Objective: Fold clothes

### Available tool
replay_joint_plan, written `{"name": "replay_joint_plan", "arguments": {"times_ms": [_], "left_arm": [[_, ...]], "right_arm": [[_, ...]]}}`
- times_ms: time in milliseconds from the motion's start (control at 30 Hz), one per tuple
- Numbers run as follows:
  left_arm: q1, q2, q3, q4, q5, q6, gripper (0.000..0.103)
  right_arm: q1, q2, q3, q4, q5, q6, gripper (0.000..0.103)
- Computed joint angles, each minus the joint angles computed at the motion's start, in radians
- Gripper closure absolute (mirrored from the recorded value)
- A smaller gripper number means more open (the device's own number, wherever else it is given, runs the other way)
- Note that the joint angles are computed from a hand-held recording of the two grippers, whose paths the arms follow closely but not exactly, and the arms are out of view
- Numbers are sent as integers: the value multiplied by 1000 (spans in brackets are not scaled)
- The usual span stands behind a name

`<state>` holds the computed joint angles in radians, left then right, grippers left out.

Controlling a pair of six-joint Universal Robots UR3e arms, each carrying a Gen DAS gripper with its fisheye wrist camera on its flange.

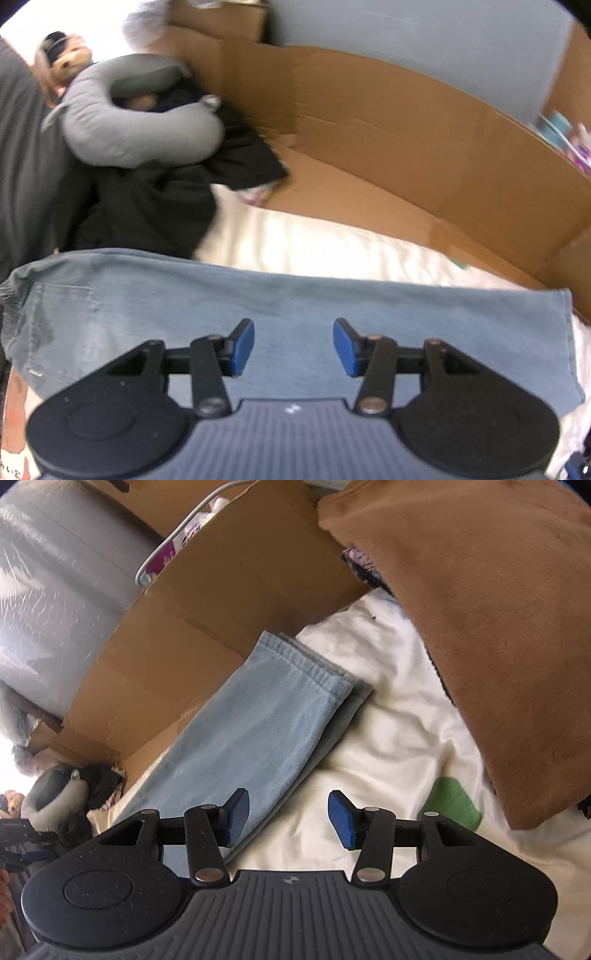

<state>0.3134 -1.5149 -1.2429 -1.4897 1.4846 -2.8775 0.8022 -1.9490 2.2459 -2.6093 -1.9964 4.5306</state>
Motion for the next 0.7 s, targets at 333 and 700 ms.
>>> {"name": "replay_joint_plan", "arguments": {"times_ms": [333,700], "left_arm": [[-123,90,-209,32,-46,-198,51],[-254,304,-586,168,-49,-283,48]], "right_arm": [[-73,-7,141,-156,20,-4,56],[9,86,230,-314,-199,122,56]]}}
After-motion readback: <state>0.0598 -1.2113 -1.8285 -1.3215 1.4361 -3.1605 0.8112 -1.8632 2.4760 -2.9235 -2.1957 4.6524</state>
